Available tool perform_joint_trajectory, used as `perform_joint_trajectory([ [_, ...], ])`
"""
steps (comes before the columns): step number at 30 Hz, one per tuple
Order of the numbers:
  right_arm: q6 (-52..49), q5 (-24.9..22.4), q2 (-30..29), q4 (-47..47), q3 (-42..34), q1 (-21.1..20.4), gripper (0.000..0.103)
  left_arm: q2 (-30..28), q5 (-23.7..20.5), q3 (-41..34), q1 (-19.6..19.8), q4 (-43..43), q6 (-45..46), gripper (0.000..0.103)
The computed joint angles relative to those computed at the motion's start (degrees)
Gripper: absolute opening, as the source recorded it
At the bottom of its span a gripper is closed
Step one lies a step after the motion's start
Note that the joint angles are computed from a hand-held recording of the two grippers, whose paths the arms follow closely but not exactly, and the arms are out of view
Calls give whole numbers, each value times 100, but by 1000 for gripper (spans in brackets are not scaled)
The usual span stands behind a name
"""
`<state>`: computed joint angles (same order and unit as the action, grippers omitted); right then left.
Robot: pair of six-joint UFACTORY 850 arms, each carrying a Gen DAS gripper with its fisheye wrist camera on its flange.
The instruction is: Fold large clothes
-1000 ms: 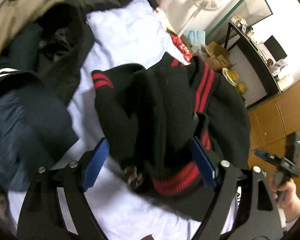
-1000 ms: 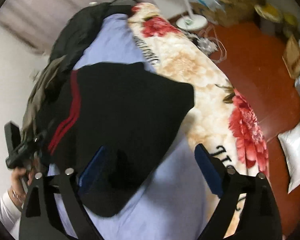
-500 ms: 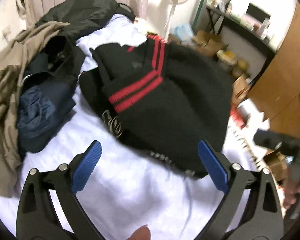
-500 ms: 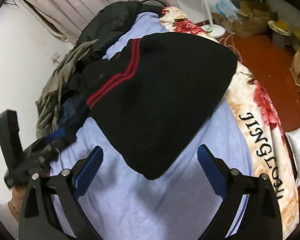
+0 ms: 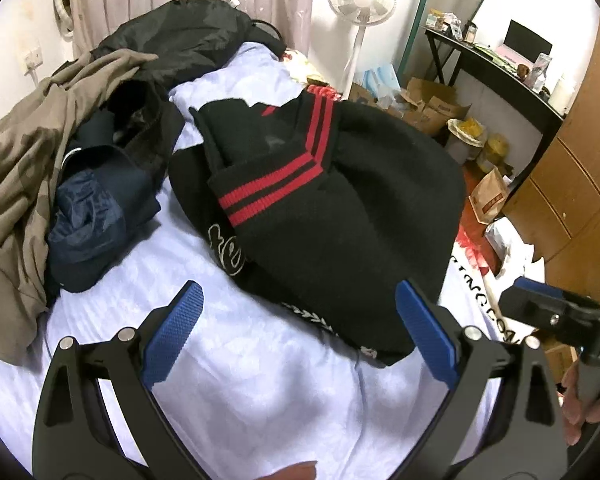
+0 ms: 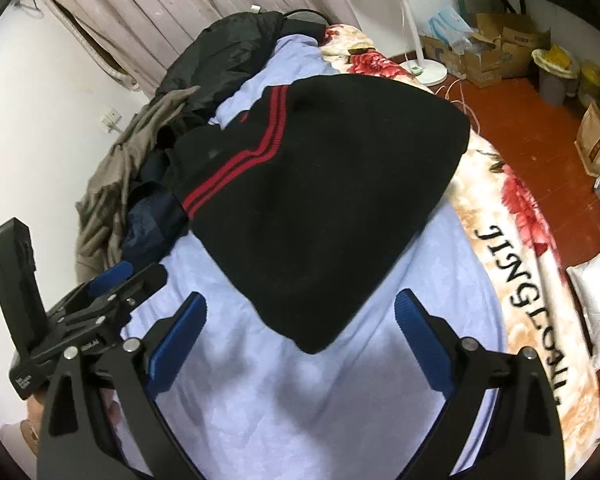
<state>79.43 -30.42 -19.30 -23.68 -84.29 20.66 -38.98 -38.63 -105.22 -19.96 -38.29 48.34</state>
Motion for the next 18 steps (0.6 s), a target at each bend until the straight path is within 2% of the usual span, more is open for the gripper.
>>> perform_joint_trajectory([
  [18, 170, -154, 5, -246, -53, 50, 93, 152, 130, 205, -83, -186, 268, 95],
])
